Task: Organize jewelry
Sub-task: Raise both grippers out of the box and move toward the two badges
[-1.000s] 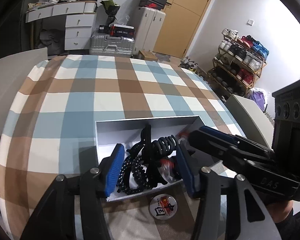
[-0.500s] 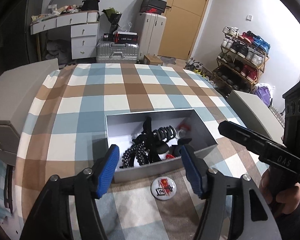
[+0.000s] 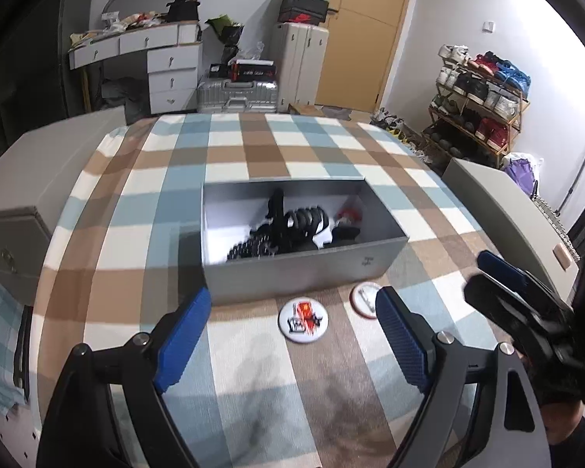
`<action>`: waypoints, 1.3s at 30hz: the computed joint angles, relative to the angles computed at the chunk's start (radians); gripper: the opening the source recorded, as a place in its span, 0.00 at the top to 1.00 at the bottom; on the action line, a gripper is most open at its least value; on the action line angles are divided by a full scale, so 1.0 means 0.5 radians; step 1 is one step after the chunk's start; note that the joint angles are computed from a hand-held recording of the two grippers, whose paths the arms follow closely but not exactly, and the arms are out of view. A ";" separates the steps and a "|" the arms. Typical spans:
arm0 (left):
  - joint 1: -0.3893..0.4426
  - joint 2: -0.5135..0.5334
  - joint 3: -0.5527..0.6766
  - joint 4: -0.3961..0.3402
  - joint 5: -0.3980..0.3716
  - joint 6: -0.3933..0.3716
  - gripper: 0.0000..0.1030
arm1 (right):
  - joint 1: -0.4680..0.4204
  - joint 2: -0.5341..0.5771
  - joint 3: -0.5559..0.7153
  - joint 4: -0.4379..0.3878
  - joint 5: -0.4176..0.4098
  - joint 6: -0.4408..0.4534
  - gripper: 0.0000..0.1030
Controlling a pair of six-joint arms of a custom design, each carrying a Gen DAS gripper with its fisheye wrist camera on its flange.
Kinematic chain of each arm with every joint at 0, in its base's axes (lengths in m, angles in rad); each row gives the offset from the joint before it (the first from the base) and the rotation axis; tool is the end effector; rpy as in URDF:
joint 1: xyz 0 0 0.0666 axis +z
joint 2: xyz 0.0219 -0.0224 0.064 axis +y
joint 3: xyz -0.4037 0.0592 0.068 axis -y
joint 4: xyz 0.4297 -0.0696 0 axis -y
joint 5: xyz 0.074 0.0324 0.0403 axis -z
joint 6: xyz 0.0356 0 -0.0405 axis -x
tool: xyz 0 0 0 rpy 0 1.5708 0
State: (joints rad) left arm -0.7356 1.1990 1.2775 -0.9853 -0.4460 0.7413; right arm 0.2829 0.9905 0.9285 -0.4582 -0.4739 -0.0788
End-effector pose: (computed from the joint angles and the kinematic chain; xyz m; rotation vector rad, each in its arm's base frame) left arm 0.3305 -0.2789 0.4814 -0.1912 2.3585 -0.1519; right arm 0.3585 0.1207 0.4262 -0.5030 2.0454 0.7130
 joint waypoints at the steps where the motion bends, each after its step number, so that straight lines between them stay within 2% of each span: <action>1: -0.003 0.001 -0.005 -0.016 -0.001 0.036 0.15 | -0.003 -0.011 -0.014 0.005 0.000 -0.003 0.05; 6: -0.018 -0.012 -0.055 -0.023 0.047 0.129 0.11 | 0.004 -0.016 -0.045 -0.020 0.034 0.003 0.02; 10: -0.034 -0.006 -0.076 -0.044 0.067 0.151 0.02 | 0.007 -0.019 -0.069 -0.022 0.075 0.023 0.01; 16: 0.019 0.003 -0.121 -0.001 0.206 0.198 0.02 | 0.005 -0.008 -0.077 -0.061 0.081 0.007 0.00; 22: 0.056 0.094 -0.073 -0.079 0.261 0.118 0.02 | -0.021 0.031 -0.051 -0.153 0.017 0.024 0.00; 28: 0.077 0.168 -0.029 -0.138 0.369 0.008 0.02 | -0.040 0.031 -0.054 -0.180 0.034 0.060 0.00; 31: 0.061 0.187 0.001 -0.171 0.314 0.027 0.02 | -0.059 0.024 -0.072 -0.149 0.021 0.045 0.00; 33: 0.069 0.208 0.019 -0.195 0.348 0.037 0.02 | -0.068 0.016 -0.083 -0.120 0.000 0.036 0.00; 37: 0.072 0.258 0.066 -0.273 0.312 0.005 0.02 | -0.062 0.025 -0.075 -0.133 -0.008 0.050 0.00; 39: 0.068 0.274 0.084 -0.312 0.284 0.049 0.02 | -0.061 0.028 -0.076 -0.138 -0.018 0.051 0.00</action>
